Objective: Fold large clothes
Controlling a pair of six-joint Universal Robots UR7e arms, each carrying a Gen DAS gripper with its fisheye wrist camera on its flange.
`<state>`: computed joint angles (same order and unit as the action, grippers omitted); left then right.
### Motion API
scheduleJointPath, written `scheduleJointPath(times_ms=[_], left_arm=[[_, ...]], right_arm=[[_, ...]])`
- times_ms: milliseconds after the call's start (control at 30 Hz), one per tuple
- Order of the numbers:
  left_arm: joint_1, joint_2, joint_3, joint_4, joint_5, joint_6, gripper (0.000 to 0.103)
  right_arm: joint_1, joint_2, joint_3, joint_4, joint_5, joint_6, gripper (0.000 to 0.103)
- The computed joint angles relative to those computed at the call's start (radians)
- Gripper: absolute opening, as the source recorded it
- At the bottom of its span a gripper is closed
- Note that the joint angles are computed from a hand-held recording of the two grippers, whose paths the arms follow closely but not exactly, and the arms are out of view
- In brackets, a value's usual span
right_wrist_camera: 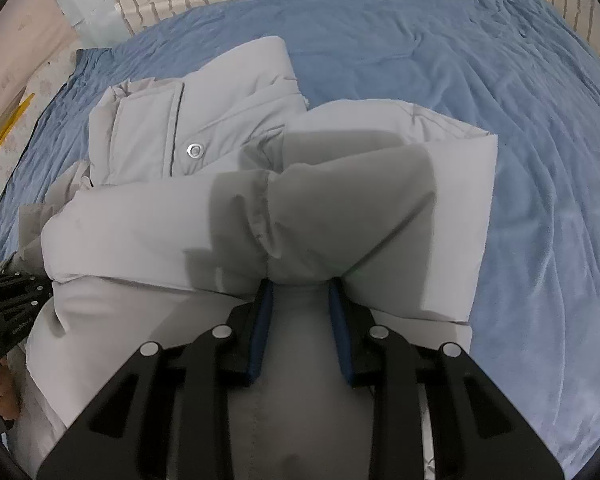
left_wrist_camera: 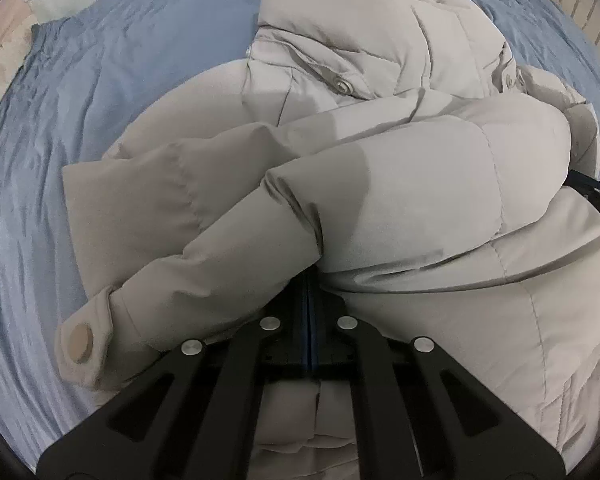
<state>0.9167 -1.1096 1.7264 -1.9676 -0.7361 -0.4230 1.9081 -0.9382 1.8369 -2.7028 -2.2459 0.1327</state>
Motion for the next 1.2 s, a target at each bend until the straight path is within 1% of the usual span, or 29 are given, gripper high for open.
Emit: scheduleJointPath(times_ms=[67, 100, 133, 167, 200, 233, 267, 333, 367, 433, 467, 500, 567, 600, 633, 667, 700, 767, 800, 833, 900, 967, 1067, 1133, 1167, 1200], left_arm=[[-0.026, -0.005, -0.006, 0.066, 0.011, -0.07, 0.003], [-0.041, -0.013, -0.01, 0.113, 0.014, -0.101, 0.003], [-0.056, -0.029, -0.007, 0.147, 0.012, -0.125, 0.003], [-0.08, -0.061, 0.009, 0.179, 0.007, -0.153, 0.006], [-0.104, -0.097, 0.033, 0.187, 0.002, -0.172, 0.012], [-0.122, -0.126, 0.053, 0.191, -0.004, -0.183, 0.023], [-0.15, -0.171, 0.085, 0.198, -0.007, -0.197, 0.029], [-0.205, -0.263, 0.157, 0.189, -0.002, -0.212, 0.029], [-0.237, -0.313, 0.194, 0.219, 0.009, -0.241, 0.029], [-0.298, -0.415, 0.246, 0.335, 0.015, -0.341, 0.029], [-0.31, -0.458, 0.275, 0.359, 0.01, -0.375, 0.029], [-0.34, -0.537, 0.317, 0.423, -0.01, -0.45, 0.029], [-0.341, -0.621, 0.387, 0.462, -0.019, -0.532, 0.029], [-0.348, -0.646, 0.409, 0.493, -0.025, -0.577, 0.028], [-0.385, -0.711, 0.449, 0.565, -0.051, -0.648, 0.027], [-0.407, -0.734, 0.473, 0.595, -0.056, -0.684, 0.027], [-0.453, -0.781, 0.51, 0.641, -0.075, -0.731, 0.027], [-0.514, -0.82, 0.554, 0.702, -0.102, -0.802, 0.027], [-0.551, -0.842, 0.58, 0.74, -0.118, -0.853, 0.027], [-0.57, -0.871, 0.59, 0.768, -0.129, -0.878, 0.027], [-0.588, -0.901, 0.622, 0.762, -0.144, -0.912, 0.027], [-0.584, -0.944, 0.65, 0.742, -0.144, -0.926, 0.027], [-0.581, -0.982, 0.686, 0.728, -0.139, -0.926, 0.028], [-0.586, -0.994, 0.7, 0.729, -0.136, -0.928, 0.028], [-0.595, -1.009, 0.71, 0.734, -0.132, -0.927, 0.028], [-0.579, -1.001, 0.713, 0.7, -0.138, -0.929, 0.028]], right_arm=[[0.0, -0.023, -0.012, 0.063, 0.028, 0.066, 0.031], [0.004, -0.036, -0.017, 0.091, 0.036, 0.086, 0.031], [0.012, -0.056, -0.014, 0.118, 0.039, 0.108, 0.032], [0.021, -0.075, -0.004, 0.122, 0.043, 0.118, 0.035], [0.035, -0.109, 0.021, 0.113, 0.049, 0.124, 0.037], [0.05, -0.142, 0.05, 0.1, 0.052, 0.122, 0.038], [0.065, -0.169, 0.073, 0.094, 0.048, 0.121, 0.038], [0.106, -0.24, 0.141, 0.083, 0.023, 0.112, 0.038], [0.124, -0.273, 0.172, 0.091, 0.01, 0.12, 0.038], [0.162, -0.364, 0.259, 0.126, -0.01, 0.172, 0.038], [0.173, -0.39, 0.283, 0.141, -0.02, 0.192, 0.038], [0.193, -0.438, 0.329, 0.164, -0.04, 0.22, 0.038], [0.233, -0.498, 0.394, 0.196, -0.083, 0.269, 0.038], [0.265, -0.53, 0.428, 0.235, -0.12, 0.313, 0.038], [0.293, -0.555, 0.452, 0.268, -0.148, 0.35, 0.038], [0.311, -0.575, 0.47, 0.284, -0.16, 0.373, 0.038], [0.342, -0.61, 0.495, 0.326, -0.176, 0.432, 0.038], [0.387, -0.66, 0.528, 0.384, -0.193, 0.529, 0.038], [0.401, -0.675, 0.535, 0.417, -0.2, 0.564, 0.038], [0.417, -0.688, 0.545, 0.444, -0.204, 0.594, 0.038], [0.431, -0.709, 0.565, 0.48, -0.199, 0.618, 0.037], [0.426, -0.718, 0.583, 0.517, -0.192, 0.629, 0.036], [0.404, -0.722, 0.617, 0.465, -0.188, 0.59, 0.036], [0.391, -0.703, 0.631, 0.432, -0.204, 0.574, 0.036], [0.378, -0.698, 0.644, 0.398, -0.205, 0.558, 0.036], [0.352, -0.695, 0.664, 0.342, -0.195, 0.533, 0.036]])
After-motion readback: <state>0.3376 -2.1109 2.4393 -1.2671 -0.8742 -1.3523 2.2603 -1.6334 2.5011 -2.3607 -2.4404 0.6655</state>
